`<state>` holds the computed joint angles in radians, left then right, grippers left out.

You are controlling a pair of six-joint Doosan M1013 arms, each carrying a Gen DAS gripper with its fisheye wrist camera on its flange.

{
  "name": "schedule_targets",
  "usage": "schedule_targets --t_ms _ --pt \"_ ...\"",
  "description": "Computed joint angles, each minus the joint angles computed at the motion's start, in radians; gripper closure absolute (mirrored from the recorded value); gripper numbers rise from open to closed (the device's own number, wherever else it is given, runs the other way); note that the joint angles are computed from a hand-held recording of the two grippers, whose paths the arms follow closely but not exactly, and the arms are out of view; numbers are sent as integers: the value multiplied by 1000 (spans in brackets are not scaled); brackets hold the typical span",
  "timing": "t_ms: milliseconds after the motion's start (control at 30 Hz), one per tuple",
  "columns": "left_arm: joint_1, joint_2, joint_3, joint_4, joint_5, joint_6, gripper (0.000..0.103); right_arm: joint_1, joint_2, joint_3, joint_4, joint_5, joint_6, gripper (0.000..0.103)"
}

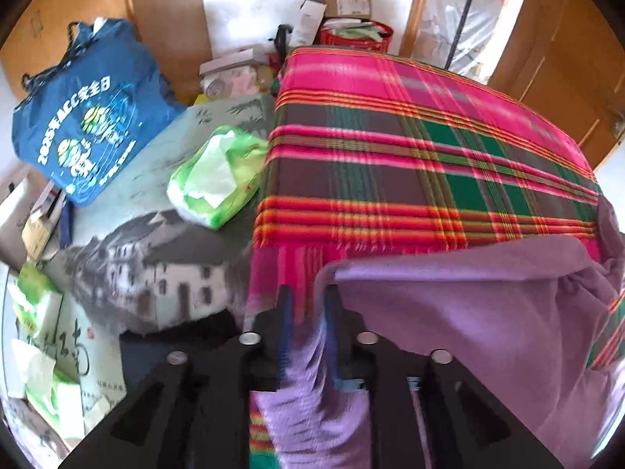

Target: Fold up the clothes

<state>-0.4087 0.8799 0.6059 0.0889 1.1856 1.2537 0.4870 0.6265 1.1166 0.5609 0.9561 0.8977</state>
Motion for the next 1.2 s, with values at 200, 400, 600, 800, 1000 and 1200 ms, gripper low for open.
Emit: schedule_targets --t_ms 200,400,600,800,1000,1200 --pt "14 -177 281 -10 -166 -109 76 0 -17 17 -36 -43 44 96" --pt "34 -344 555 -83 -317 -225 74 -16 -43 50 56 -111 57 64" --pt "46 -459 781 -227 -460 -309 73 29 -53 60 4 -159 -8 62" --pt "50 -512 897 -334 -555 -328 73 79 -18 21 -210 -139 122 64" --pt "53 -515 914 -422 -593 -284 68 83 -36 48 -237 -196 175 99" --pt "63 -492 898 -574 -610 -174 68 40 -103 125 -110 -335 207 99"
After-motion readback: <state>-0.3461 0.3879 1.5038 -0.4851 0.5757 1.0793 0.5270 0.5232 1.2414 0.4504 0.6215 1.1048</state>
